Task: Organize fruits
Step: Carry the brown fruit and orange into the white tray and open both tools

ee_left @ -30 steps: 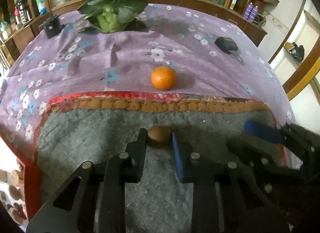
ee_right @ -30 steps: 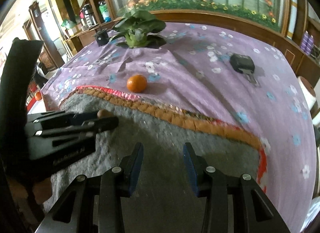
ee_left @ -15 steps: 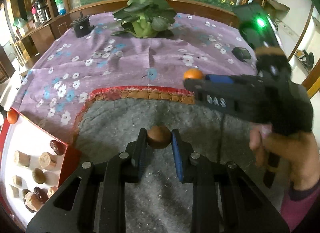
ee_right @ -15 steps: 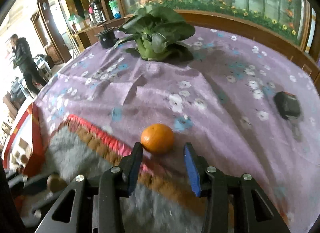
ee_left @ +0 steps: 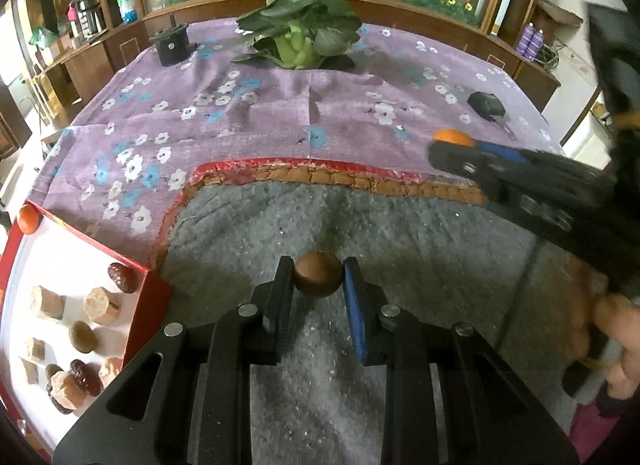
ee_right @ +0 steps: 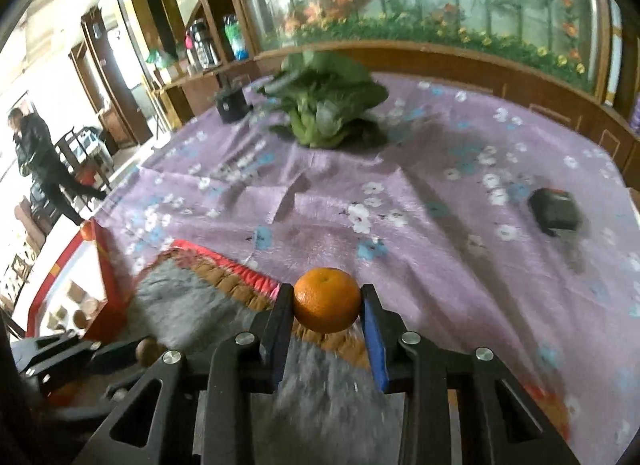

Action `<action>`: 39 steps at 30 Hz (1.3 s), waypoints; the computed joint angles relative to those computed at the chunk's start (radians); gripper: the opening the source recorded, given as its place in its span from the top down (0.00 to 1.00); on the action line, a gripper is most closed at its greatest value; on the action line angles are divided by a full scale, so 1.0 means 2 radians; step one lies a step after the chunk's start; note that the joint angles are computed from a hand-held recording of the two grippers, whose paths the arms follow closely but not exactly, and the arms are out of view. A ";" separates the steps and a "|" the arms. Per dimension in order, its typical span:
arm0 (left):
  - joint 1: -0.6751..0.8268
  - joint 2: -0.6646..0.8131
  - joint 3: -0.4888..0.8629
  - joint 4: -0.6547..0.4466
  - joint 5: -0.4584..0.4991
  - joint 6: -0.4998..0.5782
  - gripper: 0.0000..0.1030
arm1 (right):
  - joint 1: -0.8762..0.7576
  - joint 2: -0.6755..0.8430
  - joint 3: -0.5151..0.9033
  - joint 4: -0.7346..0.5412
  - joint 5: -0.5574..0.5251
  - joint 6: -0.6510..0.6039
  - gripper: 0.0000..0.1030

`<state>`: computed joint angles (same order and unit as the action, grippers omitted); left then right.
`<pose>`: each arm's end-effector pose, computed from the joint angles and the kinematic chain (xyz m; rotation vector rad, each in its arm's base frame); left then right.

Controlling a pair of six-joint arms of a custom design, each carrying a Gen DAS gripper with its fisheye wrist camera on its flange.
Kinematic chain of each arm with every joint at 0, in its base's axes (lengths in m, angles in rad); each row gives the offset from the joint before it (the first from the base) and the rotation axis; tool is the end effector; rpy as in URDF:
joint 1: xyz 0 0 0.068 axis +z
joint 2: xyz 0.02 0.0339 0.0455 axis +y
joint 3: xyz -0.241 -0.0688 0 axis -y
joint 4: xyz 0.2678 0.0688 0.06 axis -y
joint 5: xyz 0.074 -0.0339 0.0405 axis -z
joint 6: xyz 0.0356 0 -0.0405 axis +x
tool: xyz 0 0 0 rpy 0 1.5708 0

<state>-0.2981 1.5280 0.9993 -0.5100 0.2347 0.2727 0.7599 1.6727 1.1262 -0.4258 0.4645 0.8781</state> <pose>0.3095 -0.1037 0.1774 0.8109 2.4674 -0.3150 0.2749 0.2393 0.1779 0.3167 2.3866 0.1533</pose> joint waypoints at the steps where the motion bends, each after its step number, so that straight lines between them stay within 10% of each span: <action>1: 0.001 -0.008 -0.006 -0.001 0.001 0.003 0.77 | 0.011 -0.010 -0.006 -0.009 0.009 0.014 0.69; 16: 0.050 -0.106 -0.073 -0.031 0.030 0.067 0.77 | 0.141 0.021 0.038 -0.096 0.071 0.155 0.69; 39: 0.195 -0.084 -0.038 -0.051 0.074 0.147 0.77 | 0.160 0.202 0.275 -0.127 0.039 0.078 0.69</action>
